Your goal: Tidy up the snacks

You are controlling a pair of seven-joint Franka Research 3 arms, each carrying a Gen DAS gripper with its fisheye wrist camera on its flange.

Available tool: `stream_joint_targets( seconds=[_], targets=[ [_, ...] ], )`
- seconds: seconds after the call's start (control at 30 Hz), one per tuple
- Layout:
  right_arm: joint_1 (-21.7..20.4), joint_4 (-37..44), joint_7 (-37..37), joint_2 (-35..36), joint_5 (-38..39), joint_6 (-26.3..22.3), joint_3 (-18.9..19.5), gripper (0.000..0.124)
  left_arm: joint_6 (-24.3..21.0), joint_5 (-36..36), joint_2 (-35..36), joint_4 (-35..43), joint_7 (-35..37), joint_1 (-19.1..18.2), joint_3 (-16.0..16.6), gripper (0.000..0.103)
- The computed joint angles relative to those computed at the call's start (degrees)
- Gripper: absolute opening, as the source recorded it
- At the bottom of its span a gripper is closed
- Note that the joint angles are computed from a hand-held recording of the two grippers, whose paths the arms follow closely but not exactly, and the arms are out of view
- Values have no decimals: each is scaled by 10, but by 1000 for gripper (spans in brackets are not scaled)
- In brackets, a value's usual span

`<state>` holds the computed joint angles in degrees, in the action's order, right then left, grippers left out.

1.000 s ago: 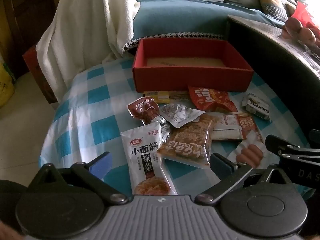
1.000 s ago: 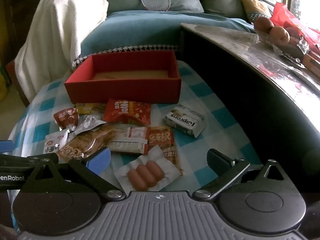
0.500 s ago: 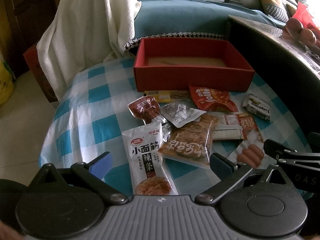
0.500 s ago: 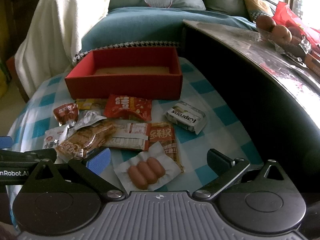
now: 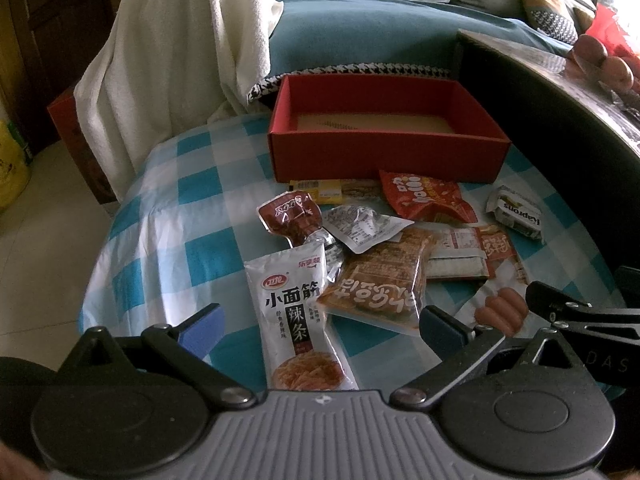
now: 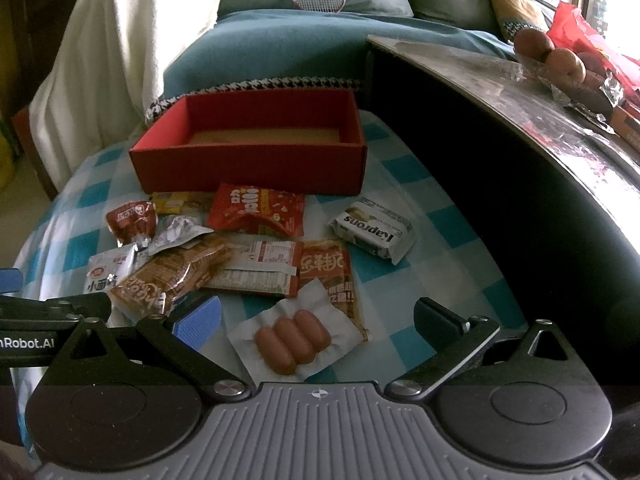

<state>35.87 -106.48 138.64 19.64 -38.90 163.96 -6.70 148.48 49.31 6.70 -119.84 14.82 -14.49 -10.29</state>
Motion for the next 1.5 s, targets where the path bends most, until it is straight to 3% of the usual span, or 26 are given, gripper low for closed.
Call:
stream_joint_targets(
  seconds=[1.07,1.5],
  targets=[
    [-13,15,-85,15,85,-31,23,103,14,-45,6,-8,48,5,1,99],
    [-25,16,-140,21,149,-34,33,103,10,-151,35,-1,95,21,6,98]
  ],
)
